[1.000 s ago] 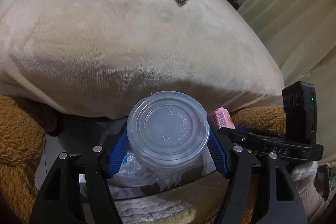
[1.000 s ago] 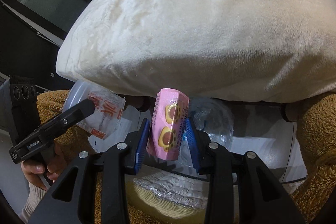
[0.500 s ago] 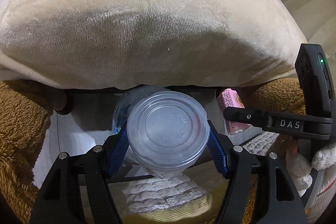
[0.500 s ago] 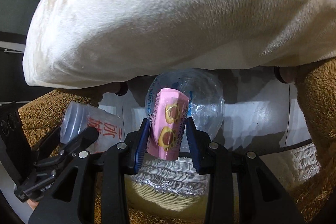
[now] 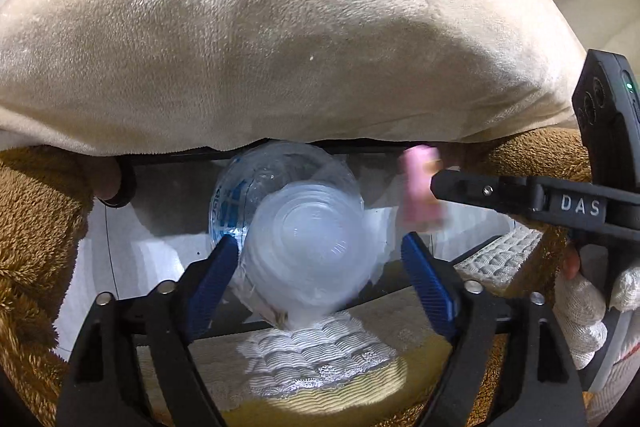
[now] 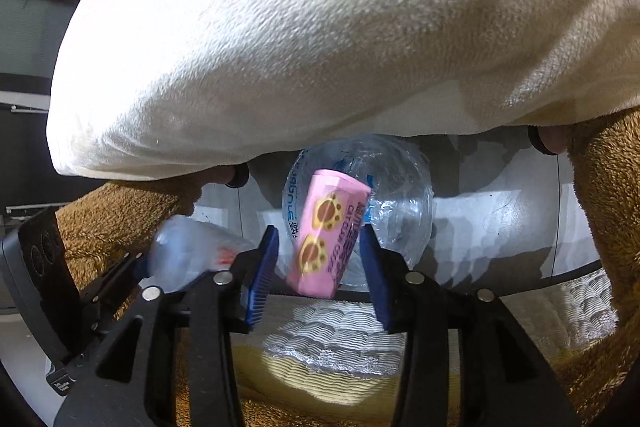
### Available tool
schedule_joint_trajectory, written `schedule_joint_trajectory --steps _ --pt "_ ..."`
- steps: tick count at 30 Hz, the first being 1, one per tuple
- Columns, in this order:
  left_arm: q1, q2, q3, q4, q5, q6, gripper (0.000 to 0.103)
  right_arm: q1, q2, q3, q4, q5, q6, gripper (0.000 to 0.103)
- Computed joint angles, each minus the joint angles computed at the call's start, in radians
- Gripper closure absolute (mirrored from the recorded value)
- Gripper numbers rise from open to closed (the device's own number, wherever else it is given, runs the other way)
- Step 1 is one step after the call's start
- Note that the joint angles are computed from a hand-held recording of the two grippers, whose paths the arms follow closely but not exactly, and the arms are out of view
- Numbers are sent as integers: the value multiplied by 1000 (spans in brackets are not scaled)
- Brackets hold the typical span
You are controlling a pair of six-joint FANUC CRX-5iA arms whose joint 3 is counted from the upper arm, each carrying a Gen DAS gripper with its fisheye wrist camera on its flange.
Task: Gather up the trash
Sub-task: 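Open both tools to drop the cup and pink box into the bin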
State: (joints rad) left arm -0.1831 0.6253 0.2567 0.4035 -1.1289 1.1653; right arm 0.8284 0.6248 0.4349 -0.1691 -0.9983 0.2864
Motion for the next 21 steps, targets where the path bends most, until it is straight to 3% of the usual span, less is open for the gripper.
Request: schedule_joint_trajectory --steps 12,17,21 --pt "6 -41 -39 3 65 -5 20 17 9 20 68 -24 -14 56" --pt "18 -97 -120 71 151 -70 20 54 -5 4 185 -22 -17 56" --pt "26 -140 -180 130 221 -132 20 89 -48 -66 303 40 -42 56"
